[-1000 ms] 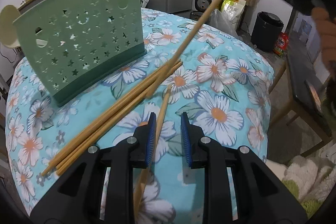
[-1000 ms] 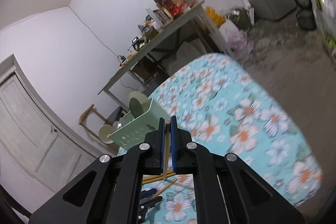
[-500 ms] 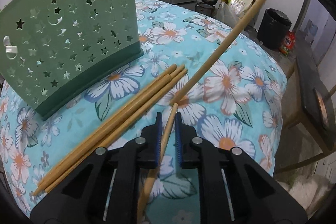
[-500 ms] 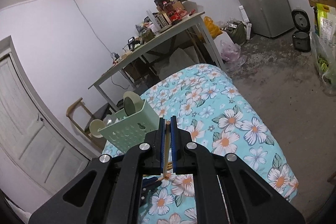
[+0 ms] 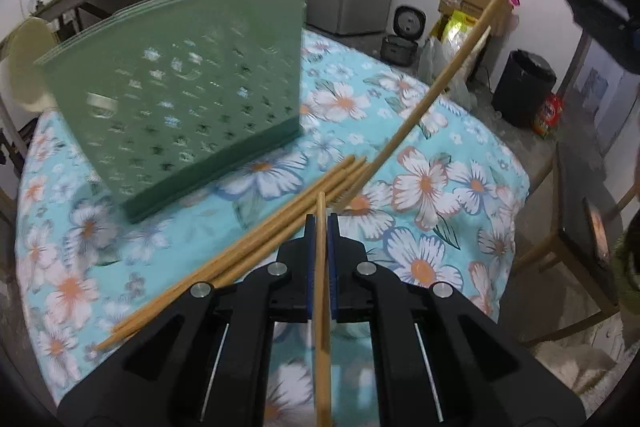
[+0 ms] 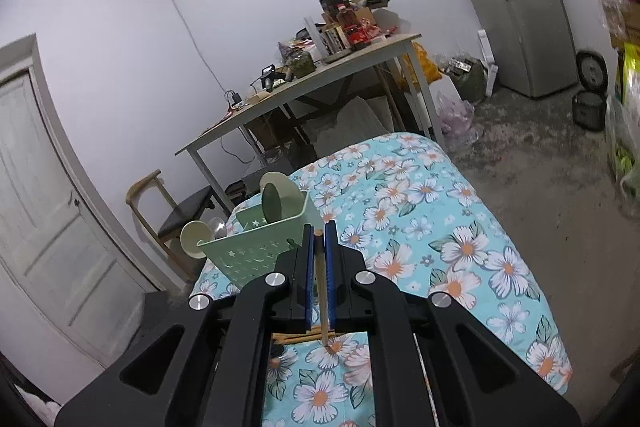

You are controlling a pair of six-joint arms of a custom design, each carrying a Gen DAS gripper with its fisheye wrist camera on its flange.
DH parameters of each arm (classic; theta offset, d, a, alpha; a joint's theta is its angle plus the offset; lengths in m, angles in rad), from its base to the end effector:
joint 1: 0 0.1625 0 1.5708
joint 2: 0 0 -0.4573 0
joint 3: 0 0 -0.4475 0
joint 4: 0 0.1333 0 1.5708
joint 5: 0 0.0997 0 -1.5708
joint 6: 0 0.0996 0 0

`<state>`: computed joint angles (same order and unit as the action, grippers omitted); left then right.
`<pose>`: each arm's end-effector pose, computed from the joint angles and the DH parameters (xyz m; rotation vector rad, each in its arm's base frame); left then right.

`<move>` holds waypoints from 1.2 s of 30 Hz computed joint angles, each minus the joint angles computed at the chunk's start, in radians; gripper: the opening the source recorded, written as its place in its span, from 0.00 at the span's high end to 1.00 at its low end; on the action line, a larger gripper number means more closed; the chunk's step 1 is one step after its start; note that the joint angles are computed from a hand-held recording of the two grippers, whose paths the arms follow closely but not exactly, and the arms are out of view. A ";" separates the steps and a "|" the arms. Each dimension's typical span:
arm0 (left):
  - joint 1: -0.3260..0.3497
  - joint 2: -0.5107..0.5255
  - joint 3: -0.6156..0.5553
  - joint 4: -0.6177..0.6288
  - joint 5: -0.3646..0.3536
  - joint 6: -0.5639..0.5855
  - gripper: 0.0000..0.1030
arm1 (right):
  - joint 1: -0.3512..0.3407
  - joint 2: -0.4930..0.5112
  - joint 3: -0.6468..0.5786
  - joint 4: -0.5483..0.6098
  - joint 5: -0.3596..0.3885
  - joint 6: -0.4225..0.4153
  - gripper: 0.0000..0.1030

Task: Organize utensils
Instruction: 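Carry the chopstick toward the green holder with the right tool while the left tool holds its chopstick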

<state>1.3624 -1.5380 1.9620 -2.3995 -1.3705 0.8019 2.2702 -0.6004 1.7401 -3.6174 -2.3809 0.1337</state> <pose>0.0354 -0.5727 0.3850 1.3031 2.4755 -0.4665 0.4844 -0.4809 0.0505 0.1851 -2.4029 1.4606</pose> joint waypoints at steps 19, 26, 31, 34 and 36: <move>0.011 -0.016 -0.328 -0.164 -0.474 -0.252 0.96 | 0.035 0.027 -0.066 -0.014 -0.010 -0.144 0.95; -0.016 0.051 -0.379 -0.274 -0.448 -0.295 0.96 | 0.032 0.026 -0.069 -0.004 -0.005 -0.144 0.95; -0.032 0.092 -0.400 -0.341 -0.400 -0.282 0.96 | 0.029 0.023 -0.070 0.001 -0.004 -0.146 0.95; -0.033 0.113 -0.413 -0.357 -0.388 -0.284 0.96 | 0.024 0.019 -0.066 0.006 0.006 -0.139 0.95; -0.041 0.117 -0.402 -0.380 -0.358 -0.269 0.96 | 0.022 0.021 -0.068 0.006 0.008 -0.139 0.95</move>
